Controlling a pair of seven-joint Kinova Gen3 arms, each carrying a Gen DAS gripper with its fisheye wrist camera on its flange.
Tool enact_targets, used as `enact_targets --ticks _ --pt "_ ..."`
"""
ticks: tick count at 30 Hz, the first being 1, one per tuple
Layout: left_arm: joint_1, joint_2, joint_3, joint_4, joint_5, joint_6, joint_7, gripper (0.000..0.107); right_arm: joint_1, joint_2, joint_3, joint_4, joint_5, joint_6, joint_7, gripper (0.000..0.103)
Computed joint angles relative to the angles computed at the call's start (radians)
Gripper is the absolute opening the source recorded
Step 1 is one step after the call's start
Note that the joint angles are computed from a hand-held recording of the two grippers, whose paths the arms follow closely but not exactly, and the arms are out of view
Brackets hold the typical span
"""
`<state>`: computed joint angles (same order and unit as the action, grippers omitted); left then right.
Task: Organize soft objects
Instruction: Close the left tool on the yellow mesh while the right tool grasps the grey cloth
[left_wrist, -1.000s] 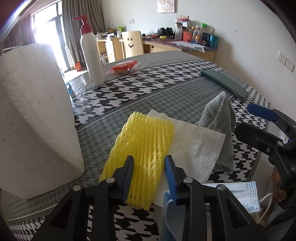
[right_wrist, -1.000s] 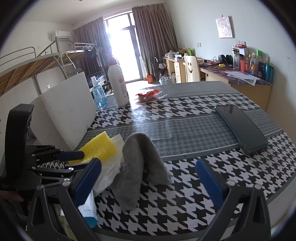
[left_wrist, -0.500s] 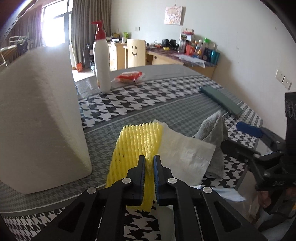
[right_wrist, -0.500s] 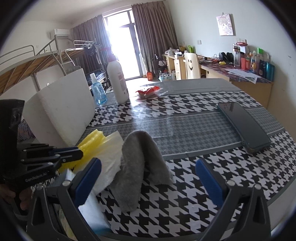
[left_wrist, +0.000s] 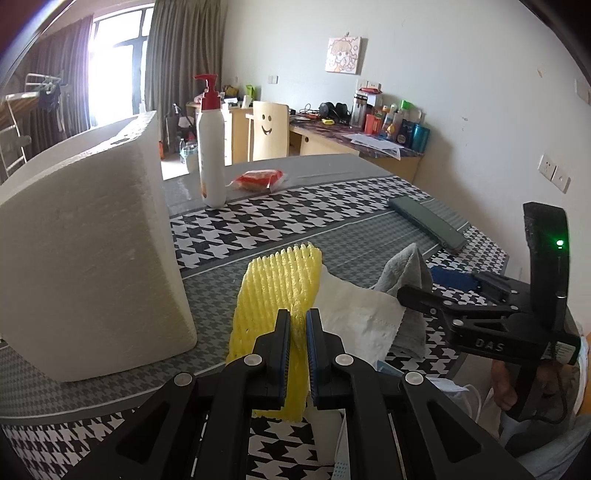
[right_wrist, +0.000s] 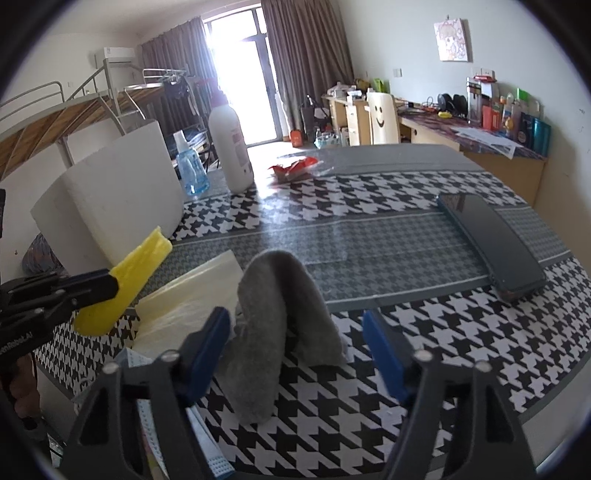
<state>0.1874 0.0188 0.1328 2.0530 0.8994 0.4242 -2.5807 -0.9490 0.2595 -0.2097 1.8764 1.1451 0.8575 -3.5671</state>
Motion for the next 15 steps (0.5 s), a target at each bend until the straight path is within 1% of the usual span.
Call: enact_targets --ticks 1,3,5,7,9,10,12,15 --pt "-0.002 0.000 -0.001 0.002 0.013 0.000 -0.012 0.009 0.003 0.002 -0.001 -0.003 -0.009 -0.003 0.008 0.068" --pt "-0.005 -0.002 -0.003 0.006 0.034 0.005 -0.037 0.009 0.015 0.002 -0.001 -0.005 -0.030 -0.027 0.031 0.057" --pt "-0.006 -0.007 -0.005 0.014 0.049 0.006 -0.055 0.009 0.018 0.004 0.002 -0.010 -0.043 -0.038 0.049 0.050" --pt "-0.006 -0.010 -0.008 0.018 0.062 0.010 -0.071 0.009 0.015 0.005 0.005 -0.014 -0.051 -0.041 0.062 0.043" --pt "-0.005 -0.013 -0.011 0.021 0.066 0.008 -0.075 0.009 0.013 0.005 0.008 -0.014 -0.055 -0.047 0.071 0.034" --pt "-0.005 -0.015 -0.012 0.022 0.072 0.009 -0.080 0.009 0.010 0.006 0.008 -0.018 -0.062 -0.041 0.076 0.032" --pt "-0.007 -0.021 -0.018 0.032 0.099 0.003 -0.107 0.009 0.005 0.006 0.011 -0.022 -0.068 -0.032 0.075 0.023" --pt "-0.009 -0.032 -0.029 0.043 0.136 0.006 -0.141 0.009 -0.008 0.002 0.013 -0.030 -0.063 -0.001 0.067 0.019"
